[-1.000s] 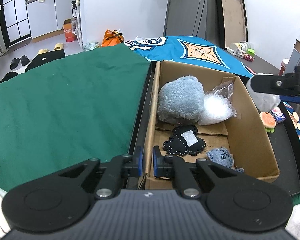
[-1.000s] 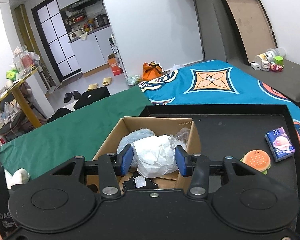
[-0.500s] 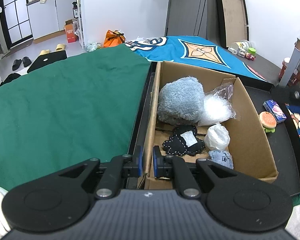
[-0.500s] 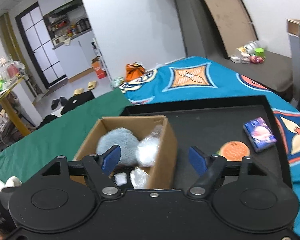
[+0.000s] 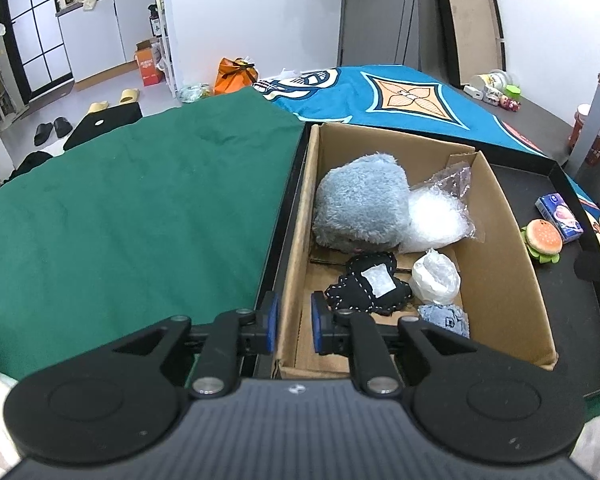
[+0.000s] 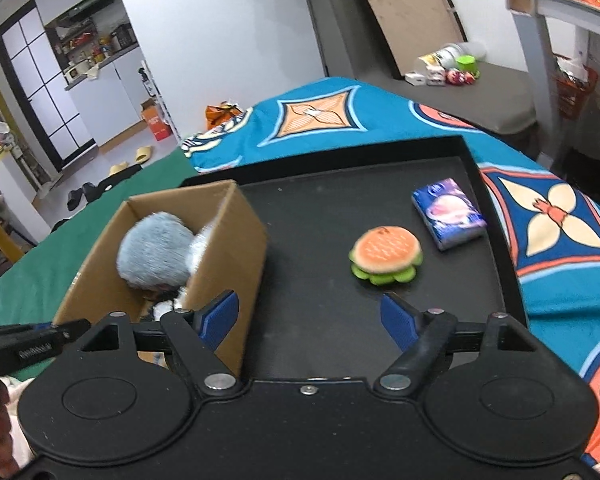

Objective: Organize soft objects
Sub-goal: 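Lower the right tool onto the burger plush and grasp it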

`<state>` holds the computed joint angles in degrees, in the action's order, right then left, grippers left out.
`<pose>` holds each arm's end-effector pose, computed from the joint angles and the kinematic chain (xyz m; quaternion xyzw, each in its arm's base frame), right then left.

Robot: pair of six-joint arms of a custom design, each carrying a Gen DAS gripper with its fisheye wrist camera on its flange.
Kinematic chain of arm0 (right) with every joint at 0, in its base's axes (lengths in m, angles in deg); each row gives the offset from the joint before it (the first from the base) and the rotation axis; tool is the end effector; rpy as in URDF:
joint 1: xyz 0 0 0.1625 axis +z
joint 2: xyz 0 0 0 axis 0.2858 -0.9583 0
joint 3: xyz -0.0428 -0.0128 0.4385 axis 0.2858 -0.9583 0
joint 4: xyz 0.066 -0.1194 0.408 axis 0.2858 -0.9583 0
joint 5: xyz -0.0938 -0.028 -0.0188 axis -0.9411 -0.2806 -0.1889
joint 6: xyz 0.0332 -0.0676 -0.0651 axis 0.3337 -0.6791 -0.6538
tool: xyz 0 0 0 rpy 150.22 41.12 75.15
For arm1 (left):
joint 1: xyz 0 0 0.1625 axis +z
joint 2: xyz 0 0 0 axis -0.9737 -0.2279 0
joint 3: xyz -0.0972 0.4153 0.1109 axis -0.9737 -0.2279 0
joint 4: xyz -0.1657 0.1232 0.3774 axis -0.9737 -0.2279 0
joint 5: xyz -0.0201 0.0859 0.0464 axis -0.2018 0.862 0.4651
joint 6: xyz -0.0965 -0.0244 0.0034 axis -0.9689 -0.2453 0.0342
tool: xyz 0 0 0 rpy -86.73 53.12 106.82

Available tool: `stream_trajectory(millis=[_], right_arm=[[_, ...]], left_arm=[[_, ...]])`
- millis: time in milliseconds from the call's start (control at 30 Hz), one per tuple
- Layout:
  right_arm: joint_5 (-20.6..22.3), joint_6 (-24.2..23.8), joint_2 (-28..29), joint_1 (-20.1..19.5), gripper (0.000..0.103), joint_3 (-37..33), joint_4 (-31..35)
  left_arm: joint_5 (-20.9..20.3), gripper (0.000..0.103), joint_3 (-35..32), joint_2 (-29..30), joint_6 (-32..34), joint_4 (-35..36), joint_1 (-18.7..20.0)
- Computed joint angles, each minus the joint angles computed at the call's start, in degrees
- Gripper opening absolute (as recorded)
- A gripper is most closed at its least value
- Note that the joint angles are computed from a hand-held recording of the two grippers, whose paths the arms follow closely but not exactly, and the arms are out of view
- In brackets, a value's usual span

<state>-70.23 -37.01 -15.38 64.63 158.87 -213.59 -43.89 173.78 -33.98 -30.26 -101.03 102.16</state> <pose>0.0457 -0.3341 0.3250 0.0035 -0.8587 0.4240 0.2878 -0.3631 -0.4016 0.0187 0.2374 0.8775 -0.2671 0.3200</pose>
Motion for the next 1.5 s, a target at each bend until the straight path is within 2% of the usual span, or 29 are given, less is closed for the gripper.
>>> stream_trajectory(millis=[133, 300, 500, 800, 1500], right_arm=[[0.0, -0.9, -0.8, -1.7, 0.078, 0.3, 0.5], [1.1, -0.6, -1.7, -3.5, 0.079, -0.4, 1.9], [1.9, -1.8, -0.4, -5.1, 0.083, -2.2, 1.5], [2.4, -1.6, 1.9, -6.5, 0.088, -4.1, 1.0], [2.8, -2.7, 7.0, -8.4, 0.092, -8.8, 1.9]], left_arm=[[0.3, 0.027, -0.9, 0.7, 0.1, 0.8, -0.2], [1.7, 0.048, -2.4, 2.2, -0.1, 2.0, -0.6], [2.7, 0.059, -3.9, 3.6, 0.4, 4.4, -1.0], [4.2, 0.068, -6.7, 5.9, -1.4, 9.0, -1.2], [6.6, 0.072, -10.0, 8.5, -4.7, 14.7, -0.9]])
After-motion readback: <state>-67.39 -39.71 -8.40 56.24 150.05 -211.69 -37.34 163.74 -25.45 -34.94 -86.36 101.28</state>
